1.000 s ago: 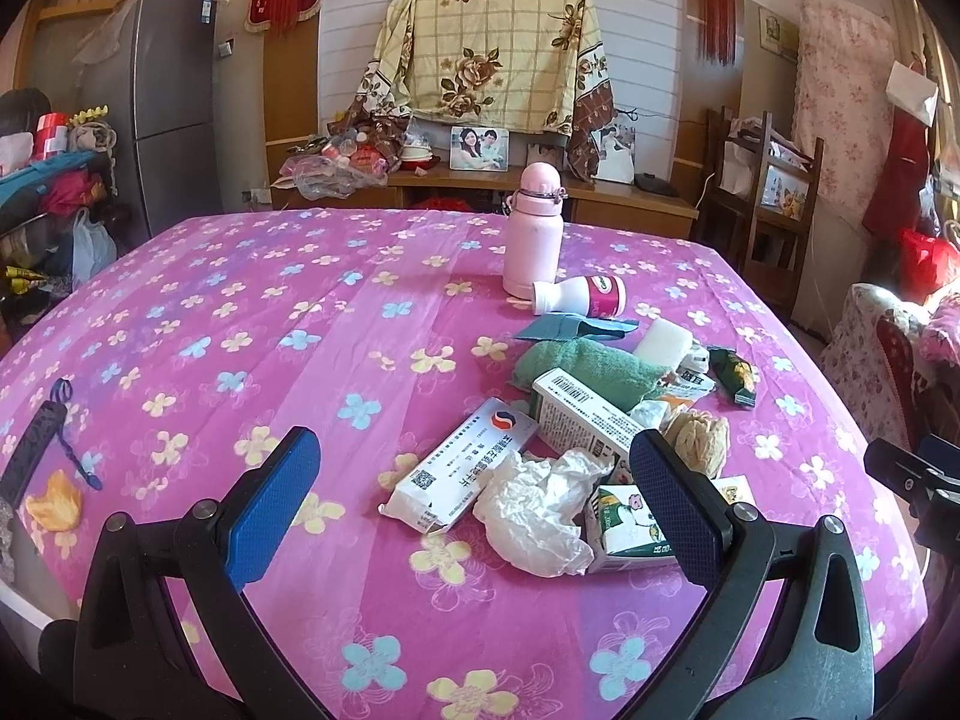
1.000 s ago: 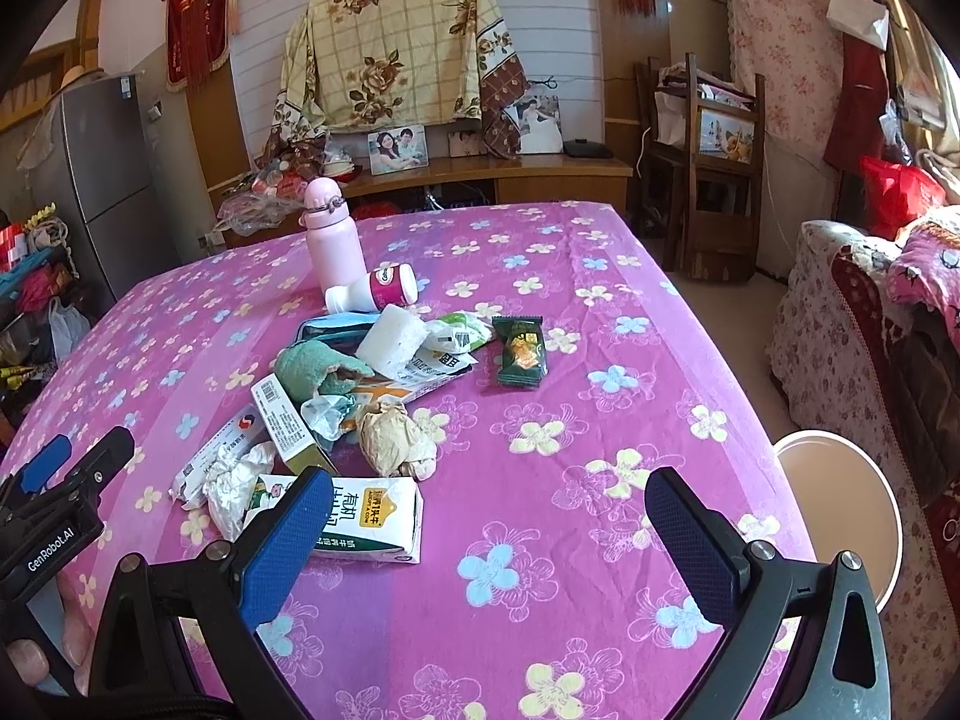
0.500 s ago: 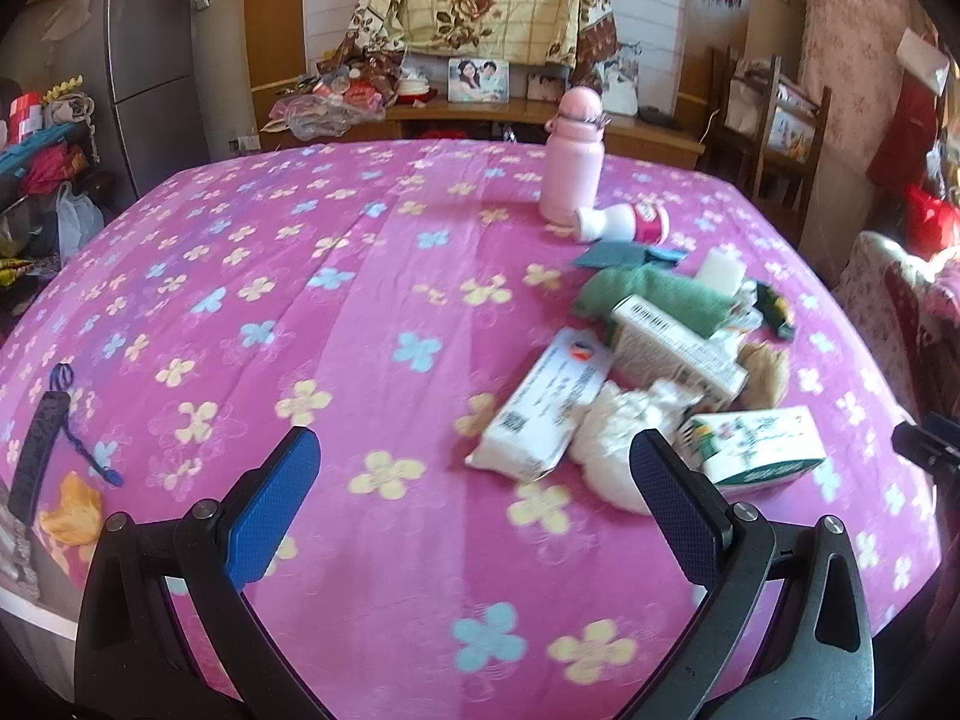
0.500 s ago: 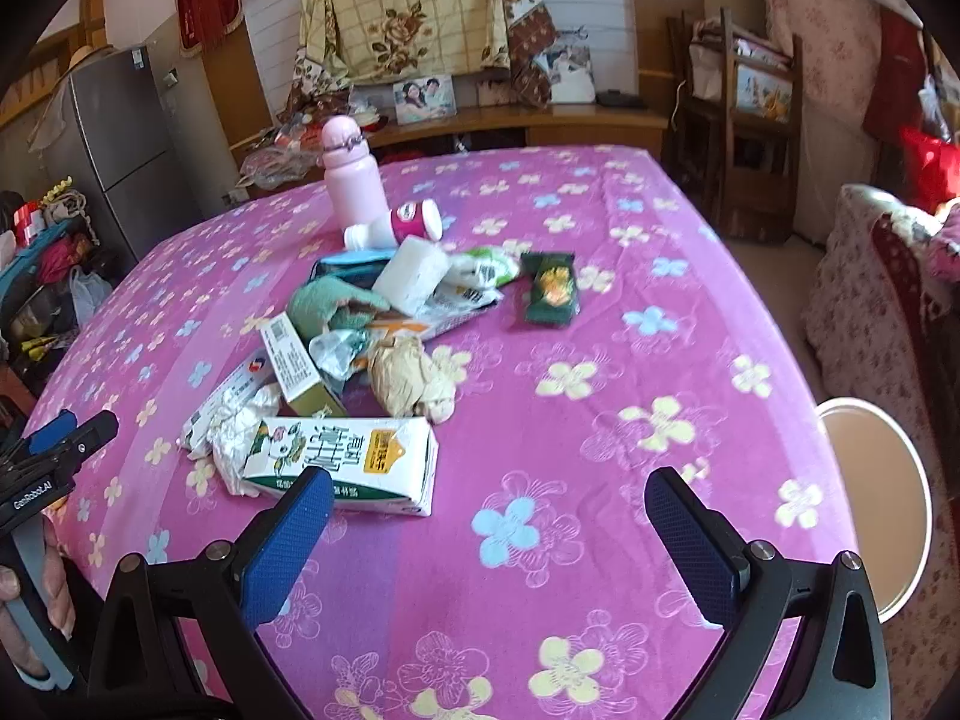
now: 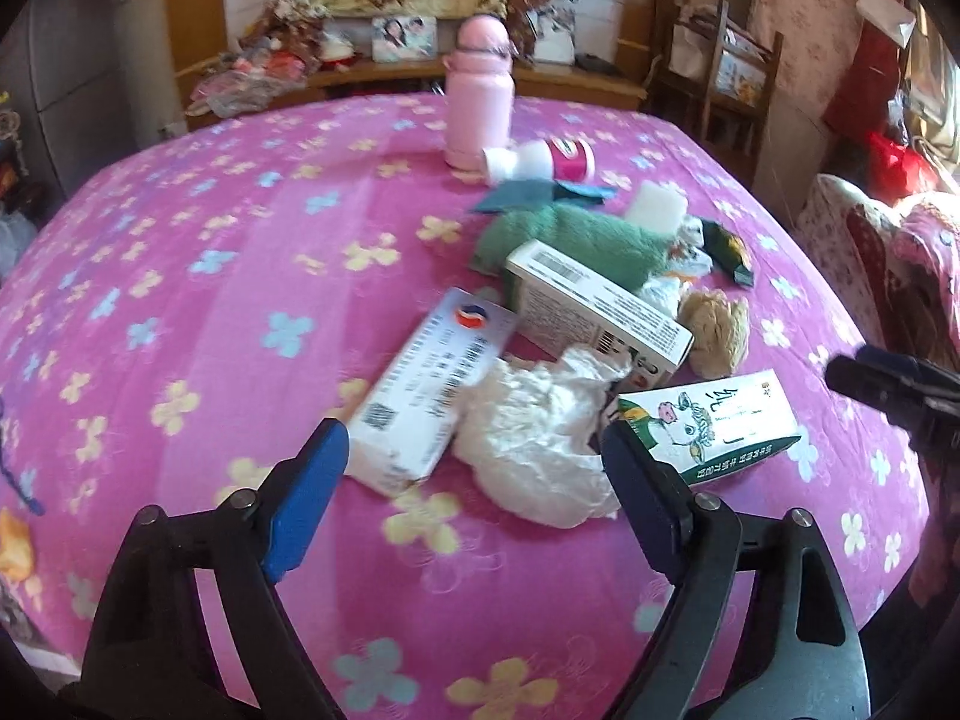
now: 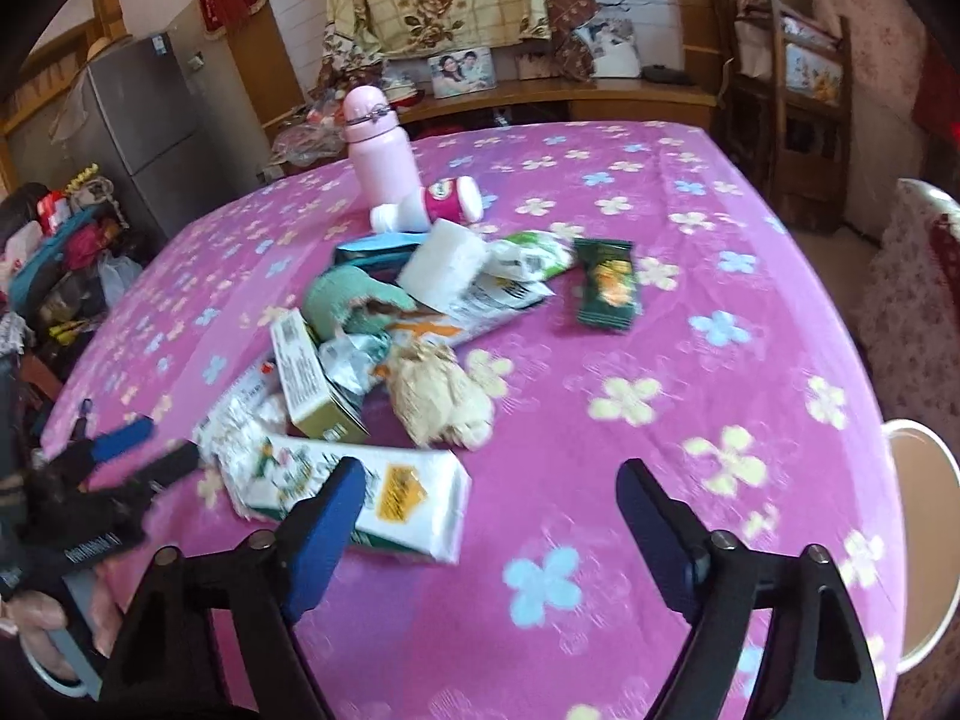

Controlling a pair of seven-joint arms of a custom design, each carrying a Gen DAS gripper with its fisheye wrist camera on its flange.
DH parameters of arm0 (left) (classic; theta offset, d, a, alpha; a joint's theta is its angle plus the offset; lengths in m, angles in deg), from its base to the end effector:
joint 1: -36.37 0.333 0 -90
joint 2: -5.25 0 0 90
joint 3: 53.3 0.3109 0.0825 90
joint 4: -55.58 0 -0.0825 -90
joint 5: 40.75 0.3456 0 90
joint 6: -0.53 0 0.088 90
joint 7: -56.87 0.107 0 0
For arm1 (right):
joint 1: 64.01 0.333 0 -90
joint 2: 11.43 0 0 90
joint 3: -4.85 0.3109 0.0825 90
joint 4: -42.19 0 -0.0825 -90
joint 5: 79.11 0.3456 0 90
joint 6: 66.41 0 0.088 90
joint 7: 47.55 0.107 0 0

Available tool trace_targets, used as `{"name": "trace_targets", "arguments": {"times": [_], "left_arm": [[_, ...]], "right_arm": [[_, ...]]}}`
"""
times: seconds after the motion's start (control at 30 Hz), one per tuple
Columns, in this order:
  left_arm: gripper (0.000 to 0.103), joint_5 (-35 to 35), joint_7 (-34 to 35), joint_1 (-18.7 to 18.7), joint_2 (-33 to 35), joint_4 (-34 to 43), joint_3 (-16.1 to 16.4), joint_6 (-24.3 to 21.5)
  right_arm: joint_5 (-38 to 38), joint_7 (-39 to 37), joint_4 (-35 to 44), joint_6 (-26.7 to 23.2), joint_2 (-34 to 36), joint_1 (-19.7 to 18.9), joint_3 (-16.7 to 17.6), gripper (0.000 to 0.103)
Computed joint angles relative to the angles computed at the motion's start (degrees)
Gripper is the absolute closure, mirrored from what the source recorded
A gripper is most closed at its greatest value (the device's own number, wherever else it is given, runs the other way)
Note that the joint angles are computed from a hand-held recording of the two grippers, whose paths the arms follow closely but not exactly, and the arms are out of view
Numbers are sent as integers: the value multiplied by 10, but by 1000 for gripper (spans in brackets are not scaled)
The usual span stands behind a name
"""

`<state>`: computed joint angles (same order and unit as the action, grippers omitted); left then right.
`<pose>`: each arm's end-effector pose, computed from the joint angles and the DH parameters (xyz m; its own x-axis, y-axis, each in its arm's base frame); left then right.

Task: Collect trash
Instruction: 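Close the left gripper on the crumpled tissue while the right gripper grasps the paper ball, then carry tissue and paper ball to the white bucket and open both grippers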

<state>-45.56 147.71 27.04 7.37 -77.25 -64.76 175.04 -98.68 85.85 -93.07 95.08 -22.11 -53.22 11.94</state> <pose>0.5004 -0.1822 0.4286 -0.3090 -0.9493 0.0574 -0.7449 0.2040 -0.6353 0.4586 0.1681 0.4894 -0.0950 -0.9825 -0.1600 -0.7798 0.1734 -0.6015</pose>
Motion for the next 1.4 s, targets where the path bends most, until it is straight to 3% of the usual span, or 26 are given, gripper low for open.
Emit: {"name": "trace_targets", "arguments": {"times": [0.1,0.17,0.23,0.33,0.4,0.47,0.6,0.67,0.83,1.0,1.03,1.07,1.1,1.13,1.2,1.27,1.4], "left_arm": [[25,-6,3,-1,22,21,-3,-12],[35,14,-13,-5,36,35,1,-21],[49,-18,16,7,50,51,-16,-36],[55,-25,33,4,65,64,-19,-37],[67,-17,36,2,68,68,-19,-38],[78,-8,30,-1,70,71,-15,-40],[88,-111,114,38,64,74,-54,-58],[89,-171,157,49,51,71,-63,-67],[89,-236,197,33,15,58,-43,-65],[89,-251,208,7,-14,48,-21,-60],[89,-255,211,3,-18,46,-18,-59],[90,-258,213,-2,-20,44,-15,-58],[89,-258,212,-5,-23,43,-13,-58],[89,-258,212,-9,-24,41,-11,-58],[89,-260,217,-14,-27,39,-7,-58],[89,-255,212,-18,-31,34,-5,-54],[89,-271,222,-23,-31,38,0,-57]], "right_arm": [[32,-40,33,5,39,12,-13,26],[77,-84,49,7,61,24,-25,35],[148,-144,68,8,85,35,-35,39],[183,-174,93,8,115,36,-38,43],[221,-208,108,4,133,34,-37,61],[287,-262,110,13,144,29,-30,72],[304,-270,83,54,125,32,-33,87],[291,-259,68,67,107,32,-37,88],[226,-205,28,86,56,20,-38,90],[190,-159,-2,80,16,0,-31,89],[197,-156,0,74,18,2,-34,87],[219,-169,-2,66,18,11,-44,74],[247,-184,0,54,20,22,-53,55],[272,-202,3,52,23,31,-58,49],[298,-231,6,65,33,42,-60,47],[288,-232,28,48,51,39,-52,47],[339,-289,97,-4,119,45,-48,47]]}}
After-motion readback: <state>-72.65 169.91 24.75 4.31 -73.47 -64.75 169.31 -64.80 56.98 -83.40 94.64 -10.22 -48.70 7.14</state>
